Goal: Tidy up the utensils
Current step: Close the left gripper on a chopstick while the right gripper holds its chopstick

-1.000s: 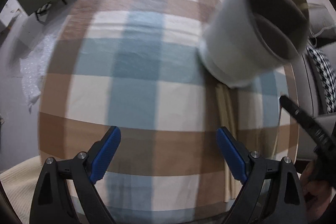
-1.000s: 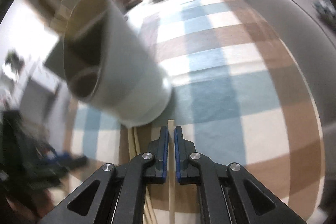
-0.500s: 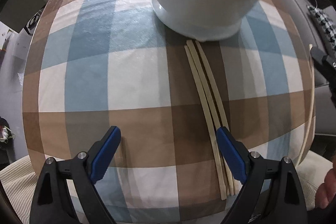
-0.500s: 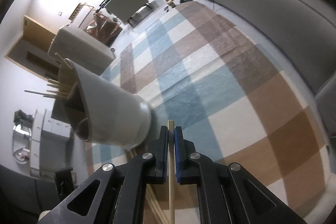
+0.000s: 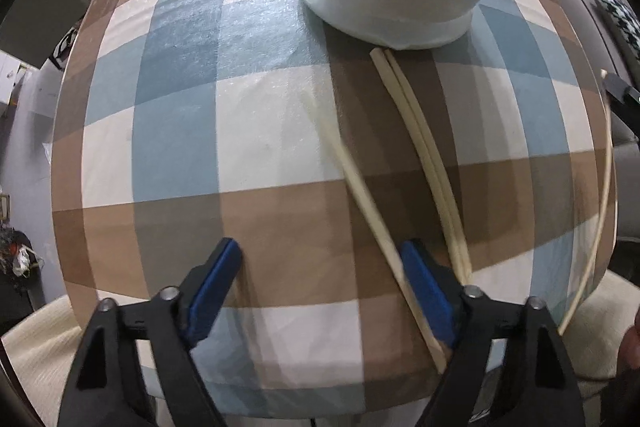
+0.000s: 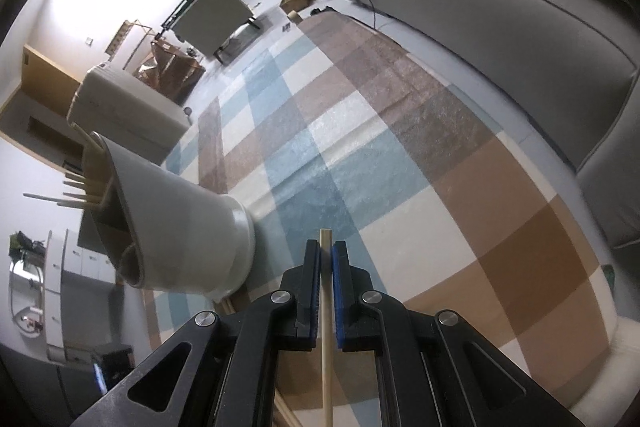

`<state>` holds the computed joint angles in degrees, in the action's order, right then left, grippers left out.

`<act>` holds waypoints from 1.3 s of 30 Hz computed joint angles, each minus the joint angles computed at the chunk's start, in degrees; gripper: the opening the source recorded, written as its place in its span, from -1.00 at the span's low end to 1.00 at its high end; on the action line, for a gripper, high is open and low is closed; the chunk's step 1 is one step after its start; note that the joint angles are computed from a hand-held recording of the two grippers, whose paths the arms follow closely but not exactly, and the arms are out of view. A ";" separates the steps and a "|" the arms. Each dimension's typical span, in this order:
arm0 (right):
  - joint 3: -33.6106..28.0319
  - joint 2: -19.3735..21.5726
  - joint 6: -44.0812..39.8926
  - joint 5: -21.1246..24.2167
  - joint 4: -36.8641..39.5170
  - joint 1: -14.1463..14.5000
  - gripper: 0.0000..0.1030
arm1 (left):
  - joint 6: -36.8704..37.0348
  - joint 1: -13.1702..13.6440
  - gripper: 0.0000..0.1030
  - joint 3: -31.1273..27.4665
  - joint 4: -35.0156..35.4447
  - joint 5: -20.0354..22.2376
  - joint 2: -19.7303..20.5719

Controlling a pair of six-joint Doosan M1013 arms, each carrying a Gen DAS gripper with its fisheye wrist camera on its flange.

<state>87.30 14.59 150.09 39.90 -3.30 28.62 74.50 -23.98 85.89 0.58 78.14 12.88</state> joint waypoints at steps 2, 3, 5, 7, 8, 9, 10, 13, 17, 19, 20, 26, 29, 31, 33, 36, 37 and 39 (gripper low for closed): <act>0.48 0.08 0.59 -0.74 0.90 -0.11 -0.90 | 1.99 0.48 0.13 0.31 -0.14 0.21 -0.58; 0.50 0.18 0.76 -0.70 1.23 -0.19 -0.90 | 2.89 0.76 -0.02 0.45 -0.29 0.27 -0.80; 0.50 0.50 1.20 -0.51 2.69 -0.41 -0.90 | 3.87 2.14 -0.05 0.85 -2.88 -0.27 -1.25; 0.22 0.81 1.93 0.08 2.31 -0.26 -0.90 | 3.51 3.52 -0.04 0.90 -5.10 -0.16 -1.36; -0.01 1.05 1.96 0.37 2.36 -0.17 -0.90 | 2.99 4.17 -0.04 1.01 -5.82 -0.46 -1.47; -0.16 1.22 1.65 0.39 2.68 -0.13 -0.90 | 2.14 4.85 -0.03 1.17 -6.37 -0.98 -1.64; -0.35 1.46 1.19 0.53 2.70 0.01 -0.90 | 1.07 5.60 -0.01 1.26 -7.04 -1.40 -1.75; -0.98 2.05 1.10 1.79 1.63 0.39 -0.90 | -2.39 7.83 0.18 1.18 -9.80 -1.99 -1.44; -1.19 2.36 0.29 2.77 0.68 0.70 -0.90 | -5.24 9.04 0.18 1.13 -10.67 -3.96 -0.98; -1.33 2.52 0.76 3.51 -0.29 0.89 -0.90 | -5.06 9.47 0.18 0.67 -10.27 -4.34 -0.64; -1.20 2.54 0.34 3.39 0.30 0.82 -0.90 | -5.40 9.16 0.16 0.34 -8.99 -4.14 -0.33; -1.36 2.44 -2.33 2.53 1.64 0.76 -0.90 | -6.34 6.33 -0.71 -0.57 0.91 -3.51 0.28; -1.09 2.08 -3.30 1.36 2.48 0.65 -0.90 | -6.96 6.84 -0.99 -0.60 0.02 -4.76 0.44; -1.20 2.04 -4.26 0.88 2.97 0.75 -0.90 | -6.92 7.65 -1.00 0.17 -1.59 -6.22 -0.10; -1.19 1.84 -5.33 0.01 2.58 1.04 -0.90 | -6.02 8.01 -1.00 -0.82 -2.50 -6.60 0.69; -1.62 1.70 -6.55 -1.11 0.60 1.67 -0.90 | -4.56 8.53 -1.00 -1.74 -3.71 -8.76 0.40; -1.87 1.63 -6.25 -1.20 -1.05 2.05 -0.90 | -3.90 8.83 -1.00 -1.71 -4.62 -10.09 0.01; -1.85 1.28 -6.49 -2.64 -2.78 2.56 -0.90 | -2.94 9.16 -1.00 -1.78 -5.46 -12.37 -0.87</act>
<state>85.46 15.87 143.61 37.27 -6.08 31.18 71.56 -14.82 84.11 -4.88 65.77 12.01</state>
